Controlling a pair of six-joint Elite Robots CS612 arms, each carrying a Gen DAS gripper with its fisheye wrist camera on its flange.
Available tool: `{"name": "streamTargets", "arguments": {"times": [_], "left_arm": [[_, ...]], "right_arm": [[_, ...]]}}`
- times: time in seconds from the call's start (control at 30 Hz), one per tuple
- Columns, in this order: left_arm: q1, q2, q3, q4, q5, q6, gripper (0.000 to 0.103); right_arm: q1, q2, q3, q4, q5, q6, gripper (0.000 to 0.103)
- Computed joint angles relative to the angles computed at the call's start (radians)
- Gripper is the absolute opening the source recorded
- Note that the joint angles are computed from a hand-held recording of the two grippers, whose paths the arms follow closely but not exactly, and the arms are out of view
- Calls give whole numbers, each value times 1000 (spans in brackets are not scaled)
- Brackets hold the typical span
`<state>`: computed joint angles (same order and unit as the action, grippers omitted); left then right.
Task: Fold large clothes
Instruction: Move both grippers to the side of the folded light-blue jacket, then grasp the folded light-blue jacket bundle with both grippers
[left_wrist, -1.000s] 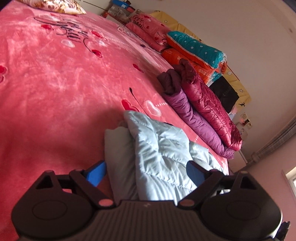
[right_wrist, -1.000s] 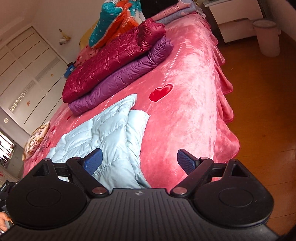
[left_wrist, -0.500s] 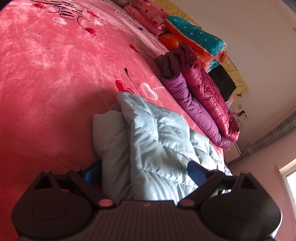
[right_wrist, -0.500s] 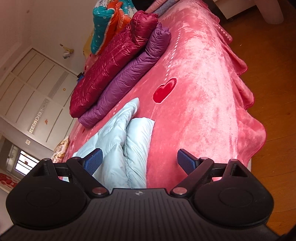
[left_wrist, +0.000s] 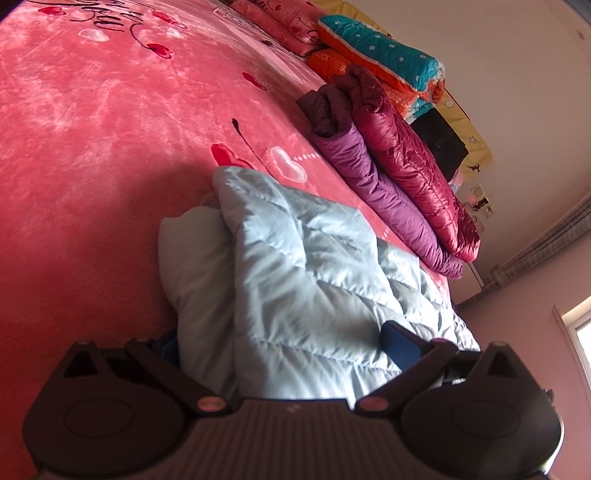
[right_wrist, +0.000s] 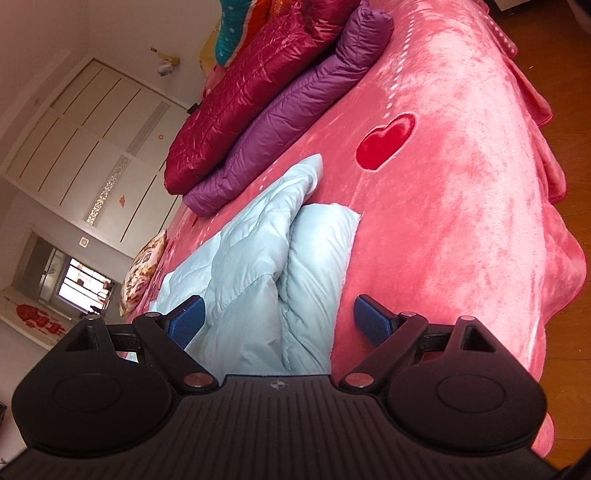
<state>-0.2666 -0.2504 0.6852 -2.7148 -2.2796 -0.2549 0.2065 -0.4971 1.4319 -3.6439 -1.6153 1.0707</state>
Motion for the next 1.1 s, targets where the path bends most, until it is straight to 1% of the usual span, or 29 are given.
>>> {"name": "streamTargets", "arguments": {"times": [0.07,0.13,0.2,0.33,0.43,0.63,0.87,0.93,1.0,1.03,1.07,1.1], "left_arm": [[-1,2,-4,5,-2,6,101],[0,5,-9,10,-8,7,102],[0,8,-15,12,-13,5,102],[0,17,-29,15,-26,-6,102],[-2,20,-35,19,-31,-4,102],[-9,20,-36,27,-33,20,102],[-16,15,-23,9,-12,43,100],[-17,10,-14,-1,0,43,92],[-17,7,-6,-10,5,30,77],[-17,5,-4,-12,6,26,74],[-17,3,0,-14,6,26,66],[-17,-1,9,-19,4,30,59]], "right_arm": [[-6,8,-18,12,42,-18,103],[-10,12,-33,33,68,-40,103],[-12,13,-43,51,78,-61,103],[-19,18,-54,50,100,-72,103],[-21,19,-59,56,117,-99,103],[-25,34,-87,49,166,-127,103],[-21,41,-116,79,167,-147,103],[-19,41,-121,86,172,-162,103],[-17,40,-121,87,171,-166,103],[-16,38,-122,92,164,-166,102],[-14,36,-122,102,154,-168,98],[-11,32,-122,116,140,-171,91]]}}
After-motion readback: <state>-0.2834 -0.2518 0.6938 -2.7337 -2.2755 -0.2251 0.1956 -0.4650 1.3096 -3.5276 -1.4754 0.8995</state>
